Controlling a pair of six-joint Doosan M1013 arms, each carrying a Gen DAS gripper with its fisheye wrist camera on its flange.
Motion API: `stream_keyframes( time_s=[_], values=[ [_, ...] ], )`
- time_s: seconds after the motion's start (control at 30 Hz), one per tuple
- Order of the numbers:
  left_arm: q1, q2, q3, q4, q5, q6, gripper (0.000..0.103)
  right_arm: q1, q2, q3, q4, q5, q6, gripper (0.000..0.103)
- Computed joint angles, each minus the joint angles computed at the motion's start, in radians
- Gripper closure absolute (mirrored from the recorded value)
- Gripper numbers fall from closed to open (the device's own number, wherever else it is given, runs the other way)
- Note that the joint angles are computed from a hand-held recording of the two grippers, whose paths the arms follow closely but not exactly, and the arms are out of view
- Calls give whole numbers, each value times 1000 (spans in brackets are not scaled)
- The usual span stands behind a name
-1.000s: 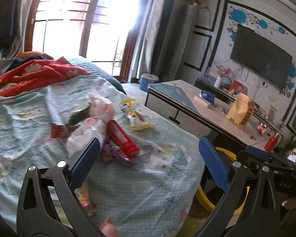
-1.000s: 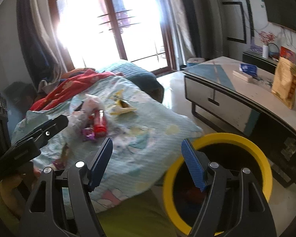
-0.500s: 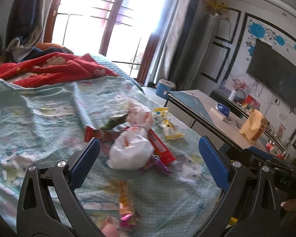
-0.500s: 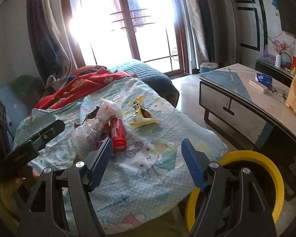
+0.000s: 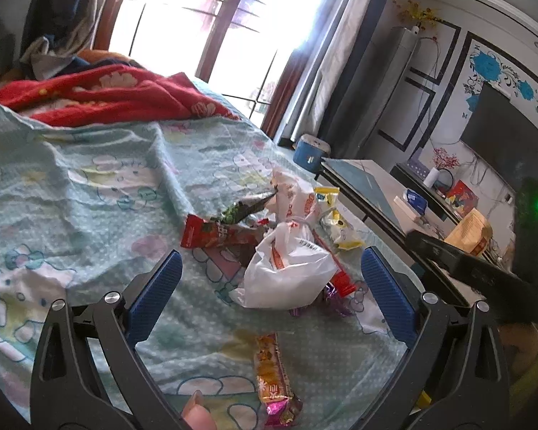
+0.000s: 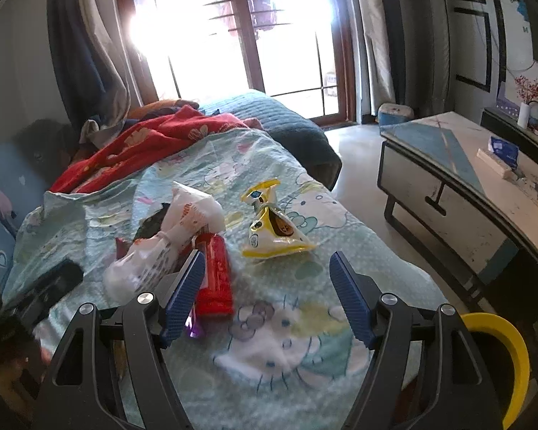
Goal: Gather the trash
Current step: 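Move both tools back toward the remaining trash on the bed, then close the left gripper on the white plastic bag while the right grasps the yellow snack bag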
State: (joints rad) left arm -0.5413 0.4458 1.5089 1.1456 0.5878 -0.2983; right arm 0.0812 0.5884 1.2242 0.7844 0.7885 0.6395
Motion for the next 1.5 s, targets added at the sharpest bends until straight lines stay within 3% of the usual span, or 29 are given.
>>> stream_keyframes(
  time_s=[0.33, 0.67, 0.77, 1.1, 1.5],
  values=[
    [23, 22, -24, -97, -68, 86, 12, 37, 118, -160, -164, 70, 175, 33],
    [37, 35, -40, -200, -90, 177, 29, 68, 200, -277, -247, 130, 252, 34],
    [37, 33, -38, -200, -97, 181, 32, 75, 217, -295, -294, 141, 274, 41],
    [46, 36, -33, -283, -180, 236, 44, 61, 191, -237, -245, 109, 231, 50],
    [38, 35, -32, -291, -203, 282, 74, 24, 123, -120, -146, 99, 176, 52]
  ],
)
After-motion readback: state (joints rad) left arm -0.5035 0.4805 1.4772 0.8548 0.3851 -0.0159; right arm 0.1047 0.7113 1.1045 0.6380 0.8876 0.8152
